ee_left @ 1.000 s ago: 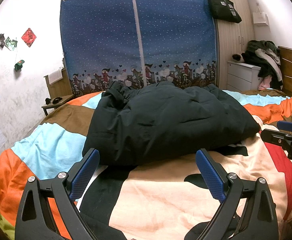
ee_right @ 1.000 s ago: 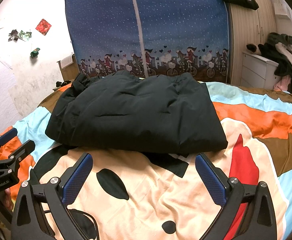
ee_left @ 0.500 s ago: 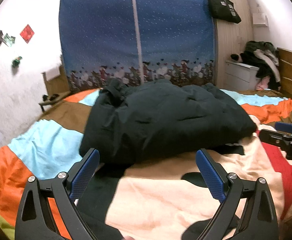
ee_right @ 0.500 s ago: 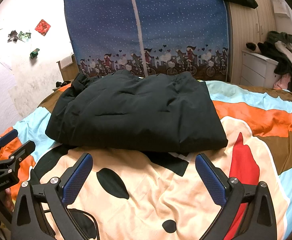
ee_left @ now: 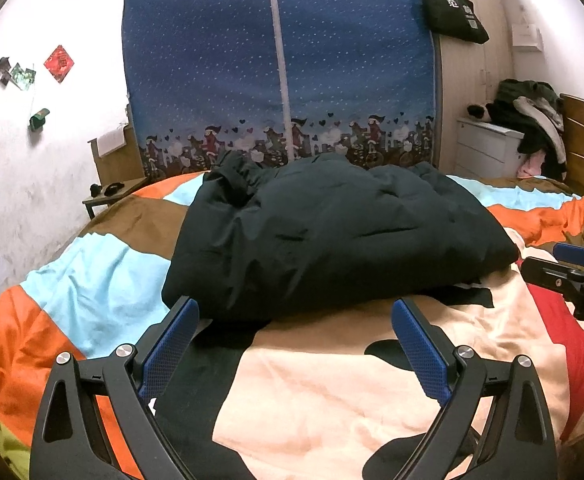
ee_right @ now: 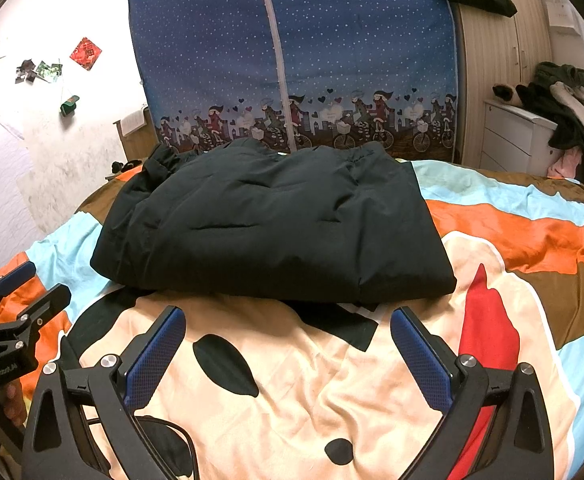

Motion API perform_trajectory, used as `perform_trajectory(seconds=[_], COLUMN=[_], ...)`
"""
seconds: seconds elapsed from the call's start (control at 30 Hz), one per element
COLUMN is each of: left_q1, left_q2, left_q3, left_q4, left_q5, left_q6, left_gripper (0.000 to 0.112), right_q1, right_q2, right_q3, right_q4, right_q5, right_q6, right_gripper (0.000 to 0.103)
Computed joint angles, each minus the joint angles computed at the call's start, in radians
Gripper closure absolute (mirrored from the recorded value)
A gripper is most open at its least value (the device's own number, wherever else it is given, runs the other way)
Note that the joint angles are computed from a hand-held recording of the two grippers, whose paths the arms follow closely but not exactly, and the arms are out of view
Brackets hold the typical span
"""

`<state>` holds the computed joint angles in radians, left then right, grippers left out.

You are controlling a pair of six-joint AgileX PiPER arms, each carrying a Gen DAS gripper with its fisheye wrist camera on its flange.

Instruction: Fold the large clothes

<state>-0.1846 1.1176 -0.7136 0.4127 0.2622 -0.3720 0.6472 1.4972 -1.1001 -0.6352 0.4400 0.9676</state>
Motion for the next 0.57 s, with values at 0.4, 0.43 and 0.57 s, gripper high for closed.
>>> perform_trajectory(seconds=[0.4,0.43,0.57], left_q1=[0.026,0.026,0.027], left_q2=[-0.008,-0.009,-0.008], left_q3=[0.01,0.01,0.006], left_q4=[-0.127,-0.131,-0.132], left_q5=[-0.028,-0.029,-0.017], left_q6=[0.129,0.131,0.136], left_gripper=[0.018,0.018,0.018], right_q1=[0.023,0.033,0.038], right_q2=[-0.002,-0.005,-0.005], right_q3=[0.016,0.023,0.029], right_q4=[-0.039,-0.054,-0.064], right_q5=[0.005,0.008,0.009], right_q6=[0.055,0.077,0.092], right_gripper=[0.0,0.0,0.0])
